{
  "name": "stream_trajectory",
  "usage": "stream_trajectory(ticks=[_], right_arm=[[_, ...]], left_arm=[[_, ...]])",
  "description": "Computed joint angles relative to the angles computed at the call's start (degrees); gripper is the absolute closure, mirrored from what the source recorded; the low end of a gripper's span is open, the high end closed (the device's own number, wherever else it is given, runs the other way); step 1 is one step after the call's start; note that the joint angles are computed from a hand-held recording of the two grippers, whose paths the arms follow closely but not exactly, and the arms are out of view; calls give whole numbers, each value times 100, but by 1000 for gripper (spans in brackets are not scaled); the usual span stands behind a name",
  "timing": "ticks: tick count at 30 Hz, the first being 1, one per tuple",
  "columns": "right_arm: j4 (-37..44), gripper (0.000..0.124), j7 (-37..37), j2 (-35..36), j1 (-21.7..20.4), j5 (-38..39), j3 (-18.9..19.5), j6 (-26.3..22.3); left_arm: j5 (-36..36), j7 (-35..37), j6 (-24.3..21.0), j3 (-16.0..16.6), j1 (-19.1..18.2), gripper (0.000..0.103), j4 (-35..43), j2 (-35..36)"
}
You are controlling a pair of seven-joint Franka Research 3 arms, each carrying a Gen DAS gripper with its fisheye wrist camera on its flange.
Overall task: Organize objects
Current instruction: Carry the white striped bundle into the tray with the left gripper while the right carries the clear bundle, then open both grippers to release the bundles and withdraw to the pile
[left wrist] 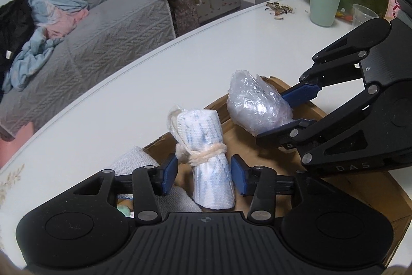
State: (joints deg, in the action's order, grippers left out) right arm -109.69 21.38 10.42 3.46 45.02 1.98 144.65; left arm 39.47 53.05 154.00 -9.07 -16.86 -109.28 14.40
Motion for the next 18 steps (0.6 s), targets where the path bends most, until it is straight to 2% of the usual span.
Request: stream_trajectory(ticks=[2,9,18], right_arm=[[9,91,13,2,-1,6,2,-9],[67,83,-5,56,0,60,33,81],[-49,78,-9,-164,-2,77,12,13]], left_arm=[[20,11,-26,2,-6,49,-17,-31],[67,-27,-44,-6,18,32,-99,-136],[-62,-150,63,-119,76,26,-429,-660]])
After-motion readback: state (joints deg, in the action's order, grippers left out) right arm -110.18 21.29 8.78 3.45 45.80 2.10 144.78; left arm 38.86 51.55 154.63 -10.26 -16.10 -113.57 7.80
